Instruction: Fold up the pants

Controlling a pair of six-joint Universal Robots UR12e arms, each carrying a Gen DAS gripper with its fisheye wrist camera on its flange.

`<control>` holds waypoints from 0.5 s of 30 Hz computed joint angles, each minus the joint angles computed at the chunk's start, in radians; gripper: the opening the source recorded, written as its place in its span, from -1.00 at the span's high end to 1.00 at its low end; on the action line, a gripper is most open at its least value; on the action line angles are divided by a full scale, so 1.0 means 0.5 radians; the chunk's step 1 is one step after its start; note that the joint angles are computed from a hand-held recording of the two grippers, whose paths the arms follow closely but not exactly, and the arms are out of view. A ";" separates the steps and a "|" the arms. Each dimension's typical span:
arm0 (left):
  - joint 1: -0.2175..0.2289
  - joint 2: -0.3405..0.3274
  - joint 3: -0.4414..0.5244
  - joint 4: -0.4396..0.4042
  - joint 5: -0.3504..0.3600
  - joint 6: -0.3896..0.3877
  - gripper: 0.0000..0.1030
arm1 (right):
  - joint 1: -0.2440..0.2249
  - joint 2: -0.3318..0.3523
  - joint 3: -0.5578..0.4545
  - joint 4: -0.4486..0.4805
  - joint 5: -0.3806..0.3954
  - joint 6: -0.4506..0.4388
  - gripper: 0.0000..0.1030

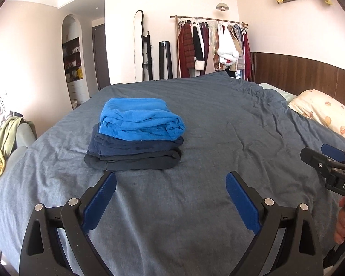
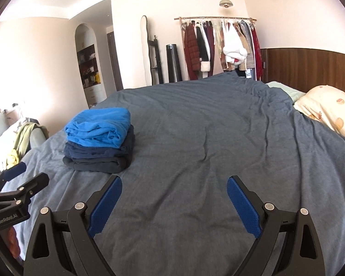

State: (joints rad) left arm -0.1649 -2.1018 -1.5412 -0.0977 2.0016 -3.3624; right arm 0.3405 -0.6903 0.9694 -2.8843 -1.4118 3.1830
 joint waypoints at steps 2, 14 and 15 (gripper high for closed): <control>-0.013 0.008 -0.009 -0.004 0.007 -0.009 -0.92 | -0.006 -0.029 0.052 -0.027 0.010 0.000 -0.81; -0.061 0.036 -0.037 -0.013 0.056 -0.035 -0.97 | -0.021 -0.131 0.242 -0.133 0.030 -0.006 -0.81; -0.064 0.036 -0.037 -0.013 0.055 -0.030 -0.97 | -0.023 -0.136 0.253 -0.142 0.032 -0.006 -0.81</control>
State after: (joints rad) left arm -0.1968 -2.0836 -1.5598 -0.1044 2.0289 -3.3775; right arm 0.3291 -0.7584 1.0958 -2.9551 -1.3961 3.1802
